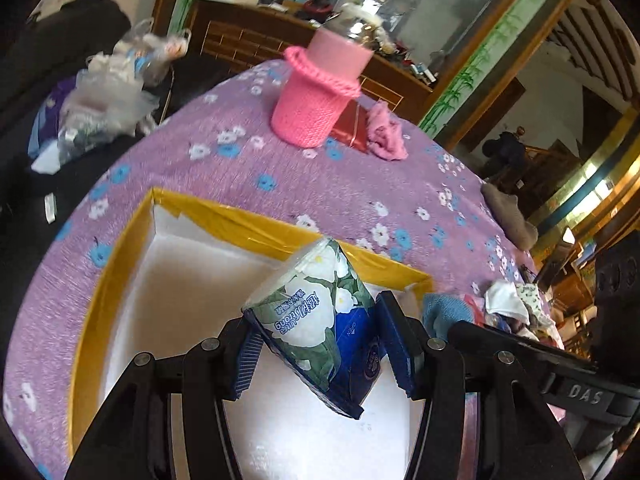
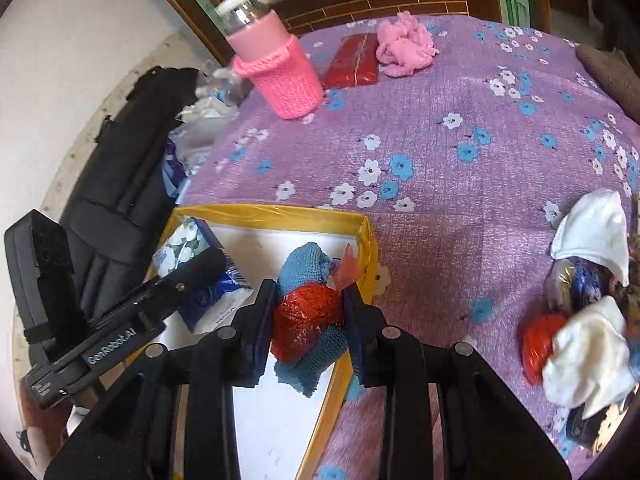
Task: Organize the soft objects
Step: 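Lower both held items into the yellow-rimmed box and open both tools, then grasp the white cloth on the table with the left tool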
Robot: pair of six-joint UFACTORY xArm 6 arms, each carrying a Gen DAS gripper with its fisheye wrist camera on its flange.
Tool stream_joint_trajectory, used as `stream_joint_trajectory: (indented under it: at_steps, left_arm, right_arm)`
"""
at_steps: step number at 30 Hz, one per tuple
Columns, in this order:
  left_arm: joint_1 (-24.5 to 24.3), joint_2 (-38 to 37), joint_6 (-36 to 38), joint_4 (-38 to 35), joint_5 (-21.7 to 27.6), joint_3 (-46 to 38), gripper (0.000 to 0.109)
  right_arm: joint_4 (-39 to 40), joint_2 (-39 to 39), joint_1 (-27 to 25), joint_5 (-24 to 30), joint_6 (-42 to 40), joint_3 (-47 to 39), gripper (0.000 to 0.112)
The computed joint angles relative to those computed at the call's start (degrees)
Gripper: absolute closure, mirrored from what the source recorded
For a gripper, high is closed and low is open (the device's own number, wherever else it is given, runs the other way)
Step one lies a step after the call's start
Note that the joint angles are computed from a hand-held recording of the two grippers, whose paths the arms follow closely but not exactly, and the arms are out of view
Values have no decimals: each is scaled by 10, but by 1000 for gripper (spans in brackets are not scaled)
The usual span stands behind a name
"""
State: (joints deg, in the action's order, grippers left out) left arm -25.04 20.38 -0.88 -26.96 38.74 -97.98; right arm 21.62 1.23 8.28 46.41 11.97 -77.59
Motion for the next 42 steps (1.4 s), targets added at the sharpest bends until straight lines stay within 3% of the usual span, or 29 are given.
stream_joint_trajectory:
  at_steps: [3, 6, 7, 13, 17, 21, 22, 23, 25, 28, 31, 35, 40, 42]
  left_arm:
    - [4, 21, -3, -7, 5, -24, 50]
    - [8, 35, -5, -22, 15, -43, 35]
    - [9, 29, 1, -33, 12, -31, 35]
    - [10, -1, -2, -50, -2, 0, 35]
    - [-1, -61, -13, -26, -28, 59, 33]
    - [-33, -128, -22, 1, -64, 123, 23]
    - [-45, -141, -15, -4, -70, 135, 20]
    - [-55, -151, -6, -12, -73, 145, 19]
    - [-80, -163, 7, -22, -75, 154, 18]
    - [-110, -158, 9, -22, -74, 149, 17]
    - [-134, -125, -22, -2, -57, 119, 17]
    - [-155, -66, -75, 18, -27, 55, 17]
    - [-175, 37, -147, 53, -6, -74, 17]
    - [-184, 99, -190, 106, 14, -158, 17]
  right_arm:
    - [-24, 16, 1, -6, 19, -9, 80]
    - [-44, 31, 4, -10, 38, -21, 69]
    - [-42, 33, 3, -10, 39, -23, 65]
    - [-39, 10, -3, -23, 33, -11, 65]
    - [-43, -66, -16, -40, 16, 43, 65]
    - [-92, -192, -42, -80, 20, 140, 65]
    - [-105, -217, -49, -87, 23, 159, 58]
    - [-124, -248, -60, -93, 28, 183, 45]
    - [-151, -300, -92, -91, 32, 223, 34]
    - [-142, -358, -161, -75, 18, 276, 34]
    - [-91, -393, -242, -67, -10, 325, 34]
    - [-35, -418, -312, -85, -49, 378, 34]
    - [-7, -424, -350, -124, -79, 420, 34]
    - [2, -427, -356, -142, -89, 433, 34]
